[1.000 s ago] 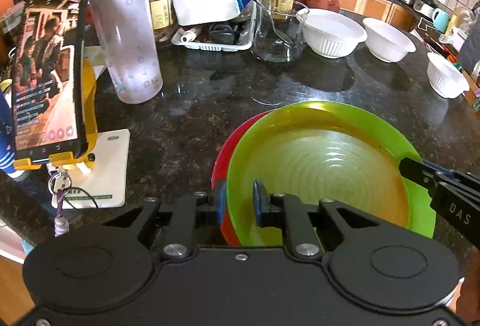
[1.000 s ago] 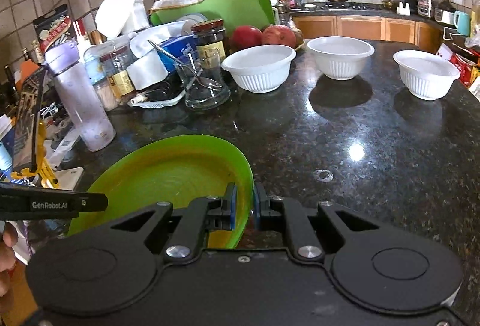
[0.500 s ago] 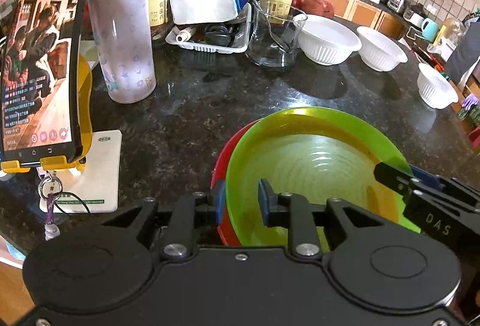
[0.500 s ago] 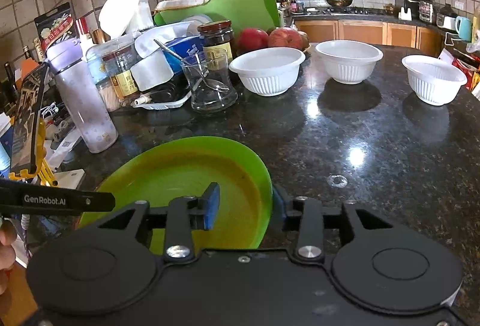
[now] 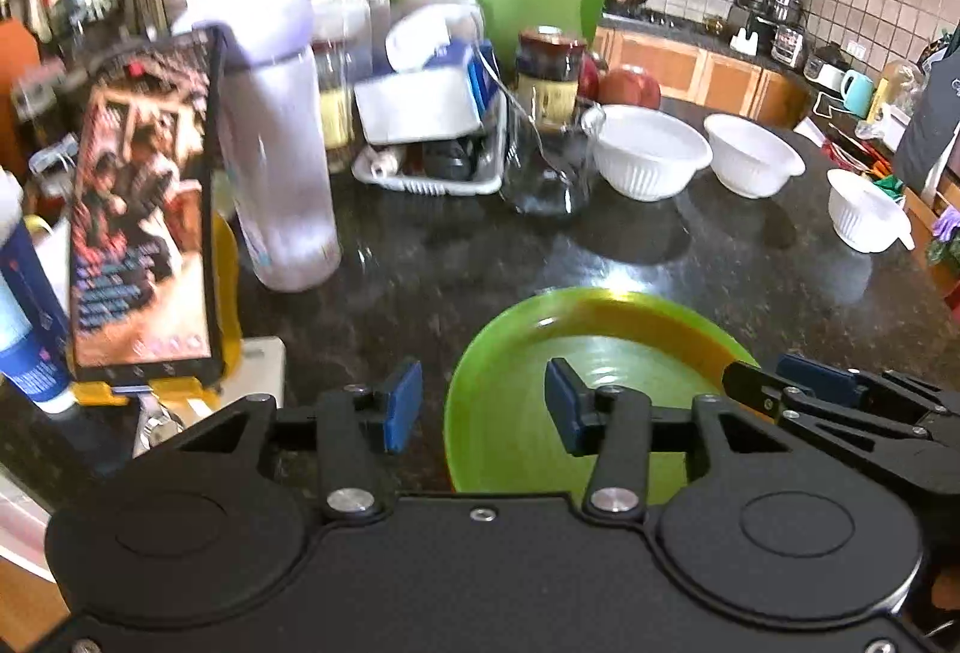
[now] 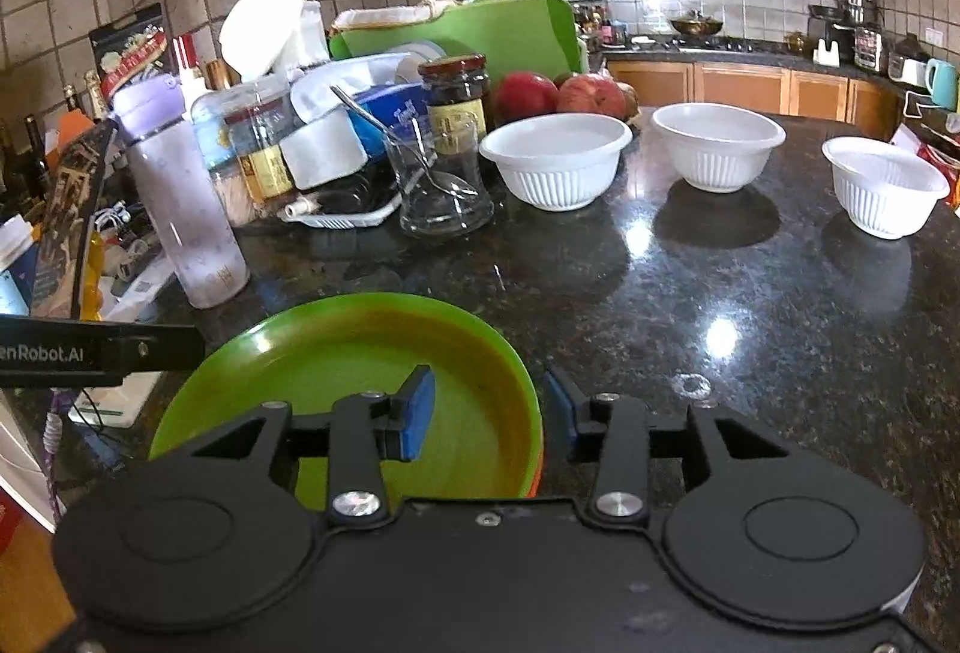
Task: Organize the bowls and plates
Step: 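Lower the plate stack onto the counter and open the left tool, then move the left tool to the rim of a white bowl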
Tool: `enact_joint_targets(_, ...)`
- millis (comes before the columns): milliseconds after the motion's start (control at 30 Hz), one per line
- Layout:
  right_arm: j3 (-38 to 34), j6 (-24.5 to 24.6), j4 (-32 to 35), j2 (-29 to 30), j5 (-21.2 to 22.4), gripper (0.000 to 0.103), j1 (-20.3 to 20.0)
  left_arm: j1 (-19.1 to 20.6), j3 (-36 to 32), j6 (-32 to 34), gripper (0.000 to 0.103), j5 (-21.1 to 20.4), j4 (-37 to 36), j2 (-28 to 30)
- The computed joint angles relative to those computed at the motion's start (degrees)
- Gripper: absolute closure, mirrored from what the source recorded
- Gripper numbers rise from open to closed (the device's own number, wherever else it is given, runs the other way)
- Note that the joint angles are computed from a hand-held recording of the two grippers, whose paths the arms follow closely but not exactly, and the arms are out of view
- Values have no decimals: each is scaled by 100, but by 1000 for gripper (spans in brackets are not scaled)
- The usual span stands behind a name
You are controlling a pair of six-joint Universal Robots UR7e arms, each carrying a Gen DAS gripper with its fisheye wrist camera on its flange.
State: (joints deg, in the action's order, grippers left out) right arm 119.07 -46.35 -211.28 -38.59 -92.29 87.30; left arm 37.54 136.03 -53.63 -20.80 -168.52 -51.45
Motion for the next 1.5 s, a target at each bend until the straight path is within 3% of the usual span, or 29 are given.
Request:
enact_joint_targets(300,120,-134,-421,8,195,57,-50,-16,-47,-250,48,83,290,5)
enact_joint_targets(500,234,-417,-1751,281,505,50,-162,-96,-85,-215,40,338,220,178)
enact_joint_targets(667,331,-471,-2410,274,810,50,-304,-135,-239,-222,29,480,446,292)
enact_joint_targets(767,395,-387,-2823,231,1038,47,-415,-191,-345,-250,28,749,603,431)
enact_joint_targets(933,488,-445,-3289,47,1196,38,-572,-225,-554,1300,28,769,-981,903)
enact_joint_targets(1133,598,-309,-2426,-714,1087,31,-758,-254,-1077,3062,28,722,-2618,1518)
enact_joint_targets(1267,440,-1004,-2133,-999,997,25,-855,-249,-1618,4017,28,693,-3312,1936)
enact_joint_targets(1400,165,-1928,-2155,-1066,1312,25,-1040,-184,-2180,4351,28,649,-3334,2230)
enact_joint_targets(1500,-118,-2285,-1684,-1229,1546,26,-1198,-111,-2702,4416,28,644,-3130,2483)
